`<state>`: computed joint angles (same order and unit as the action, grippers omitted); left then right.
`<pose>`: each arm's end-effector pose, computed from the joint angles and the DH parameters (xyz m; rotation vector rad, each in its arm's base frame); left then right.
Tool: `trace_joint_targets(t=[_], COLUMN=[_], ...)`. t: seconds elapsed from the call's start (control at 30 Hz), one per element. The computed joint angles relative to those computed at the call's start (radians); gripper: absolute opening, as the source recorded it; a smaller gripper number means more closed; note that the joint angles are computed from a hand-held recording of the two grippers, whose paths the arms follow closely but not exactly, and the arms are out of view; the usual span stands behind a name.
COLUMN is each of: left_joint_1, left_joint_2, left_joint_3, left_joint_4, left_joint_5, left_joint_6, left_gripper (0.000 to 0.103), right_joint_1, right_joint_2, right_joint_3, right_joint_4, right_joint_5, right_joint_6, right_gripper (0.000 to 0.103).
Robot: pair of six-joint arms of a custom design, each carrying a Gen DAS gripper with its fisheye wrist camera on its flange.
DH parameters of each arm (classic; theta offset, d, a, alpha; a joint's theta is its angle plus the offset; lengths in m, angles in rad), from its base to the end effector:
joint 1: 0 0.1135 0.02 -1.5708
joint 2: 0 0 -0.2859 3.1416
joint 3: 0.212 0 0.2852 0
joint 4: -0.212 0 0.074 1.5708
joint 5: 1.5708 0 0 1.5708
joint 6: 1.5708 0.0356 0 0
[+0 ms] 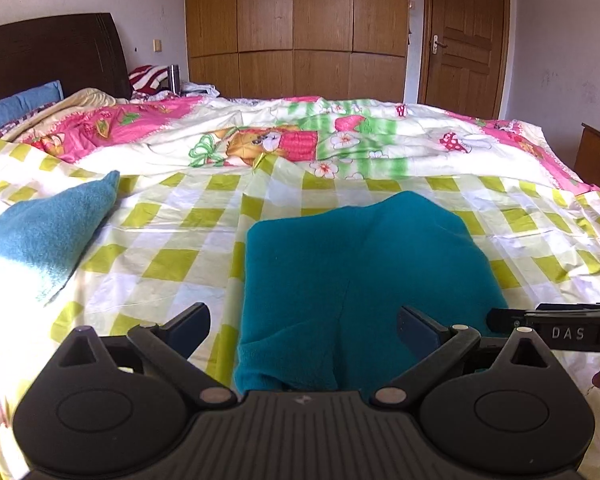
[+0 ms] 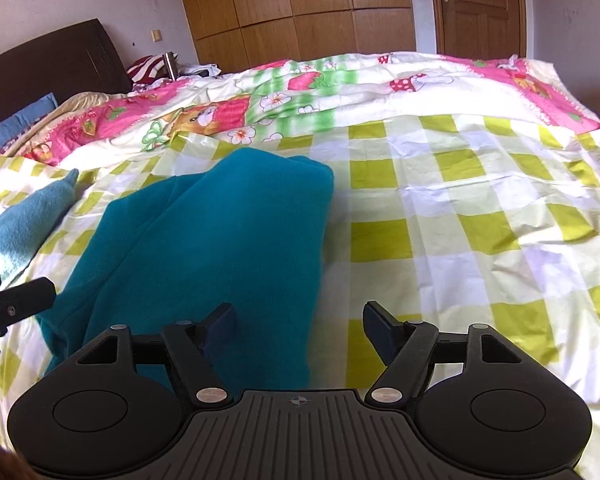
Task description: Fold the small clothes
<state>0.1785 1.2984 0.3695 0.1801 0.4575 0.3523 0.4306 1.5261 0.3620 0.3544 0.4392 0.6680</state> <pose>0.2347 0.0264 0.1293 0.4185 2.1996 -0.2459 0.2298 0.0889 0.0899 0.4715 2.2366 0.0421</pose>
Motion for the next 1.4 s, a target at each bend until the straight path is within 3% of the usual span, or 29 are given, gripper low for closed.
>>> trace_joint_targets(t=[0.13,0.23,0.33,0.6,0.83,1.0,1.07,1.17,1.23,1.3,1.4], left_joint_1=[-0.062,-0.101,-0.126,-0.148,-0.283,-0.422,-0.432,-0.414,-0.387,-0.359,-0.311], left_joint_2=[0.173,0.221,0.237,0.272,0.300,0.269,0.218,0.137,0.073,0.007,-0.120], left_joint_3=[0.047,0.031,0.009,0.017,0.009,0.004,-0.014,-0.060,-0.091,-0.122,-0.173], left_joint_4=[0.067,0.125,0.183,0.201,0.253,0.247,0.220,0.184,0.137,0.096,0.006], left_joint_5=[-0.075,-0.117,-0.141,-0.130,-0.138,-0.214,-0.231,-0.242,-0.232,-0.225,-0.212], left_joint_6=[0.004,0.020,0.010,-0.018,-0.075,-0.138,-0.146,-0.124,-0.105,-0.095,-0.058], left_gripper=[0.103,0.103,0.103,0.103,0.103,0.103,0.103,0.103,0.103,0.103,0.103], right_joint_1=[-0.142,-0.177,-0.172,-0.140,-0.175,-0.281,-0.261,-0.112,0.017,0.171,0.396], right_joint_2=[0.123,0.190,0.222,0.192,0.135,0.036,-0.056,-0.218,-0.331,-0.387,-0.336], right_joint_3=[0.055,0.089,0.097,0.124,0.082,0.046,0.018,-0.035,-0.074,-0.088,-0.069], right_joint_4=[0.119,0.171,0.196,0.085,0.018,-0.071,-0.124,-0.243,-0.339,-0.462,-0.643], right_joint_5=[-0.224,-0.296,-0.291,-0.215,-0.169,-0.172,-0.113,0.118,0.215,0.292,0.415], right_joint_6=[-0.020,-0.014,-0.026,-0.082,-0.102,-0.128,-0.118,-0.085,-0.031,0.103,0.401], right_gripper=[0.074,0.078,0.077,0.054,0.052,0.052,0.052,0.057,0.056,0.057,0.057])
